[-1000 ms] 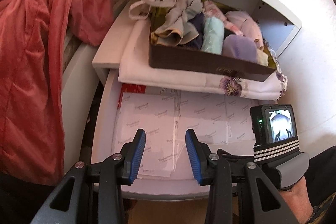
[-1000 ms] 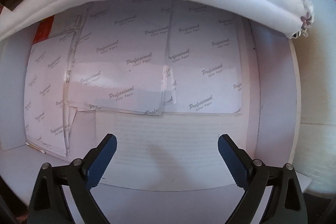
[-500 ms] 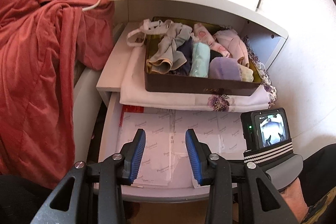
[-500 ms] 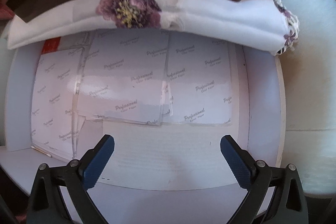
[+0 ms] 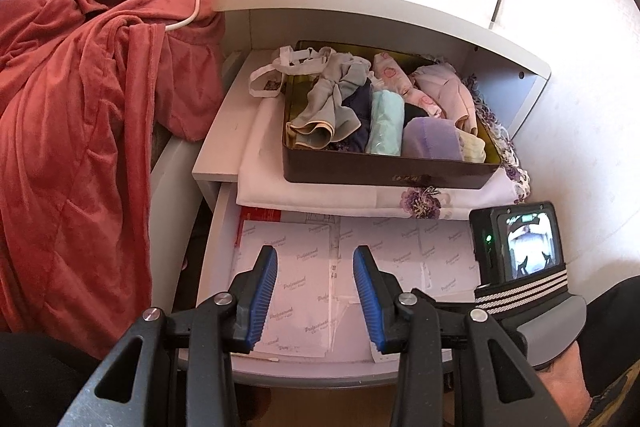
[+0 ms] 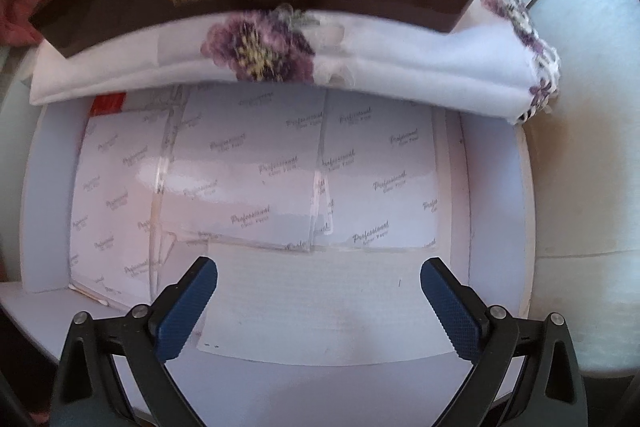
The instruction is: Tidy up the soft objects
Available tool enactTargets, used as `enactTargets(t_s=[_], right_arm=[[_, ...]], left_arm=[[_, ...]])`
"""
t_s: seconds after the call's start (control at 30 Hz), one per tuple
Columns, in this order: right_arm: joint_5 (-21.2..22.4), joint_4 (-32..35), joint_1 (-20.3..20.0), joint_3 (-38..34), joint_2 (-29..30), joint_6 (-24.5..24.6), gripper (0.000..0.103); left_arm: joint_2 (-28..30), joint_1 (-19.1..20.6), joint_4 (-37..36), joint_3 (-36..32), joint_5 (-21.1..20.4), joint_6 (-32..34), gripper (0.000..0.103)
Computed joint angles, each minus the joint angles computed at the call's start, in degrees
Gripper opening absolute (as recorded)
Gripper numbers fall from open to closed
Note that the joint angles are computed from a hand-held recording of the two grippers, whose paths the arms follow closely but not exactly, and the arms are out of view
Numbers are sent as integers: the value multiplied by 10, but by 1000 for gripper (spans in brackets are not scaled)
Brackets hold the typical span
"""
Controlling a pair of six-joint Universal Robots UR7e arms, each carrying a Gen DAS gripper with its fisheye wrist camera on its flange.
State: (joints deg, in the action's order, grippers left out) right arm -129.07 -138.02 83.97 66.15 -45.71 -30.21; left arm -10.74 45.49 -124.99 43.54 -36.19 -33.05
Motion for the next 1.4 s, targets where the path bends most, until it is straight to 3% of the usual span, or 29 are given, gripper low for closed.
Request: enactTargets(t_s=[0.2, 0.47, 0.77, 0.9, 1.13, 1.17, 1.23, 1.3, 1.4], right_arm=[[23, -32, 6, 7, -13, -2, 102], [64, -110, 26, 37, -53, -23, 103], [91, -205, 62, 94, -119, -69, 103], [118, -246, 75, 125, -154, -70, 103], [129, -304, 105, 172, -207, -67, 103], [130, -308, 108, 177, -213, -67, 103], [140, -317, 112, 190, -228, -65, 103], [135, -324, 117, 198, -237, -63, 103], [138, -329, 121, 209, -251, -60, 103]], left_arm=[[1, -6, -26, 3, 9, 25, 40], [-6, -11, -25, 8, 26, 6, 44], [-36, -41, -86, 52, 84, 38, 44], [-51, -58, -134, 69, 101, 58, 44], [-68, -85, -135, 76, 147, 53, 45], [-72, -89, -136, 82, 152, 49, 46], [-77, -97, -153, 93, 165, 56, 61], [-80, -102, -180, 103, 174, 65, 70], [-78, -113, -237, 111, 197, 93, 75]])
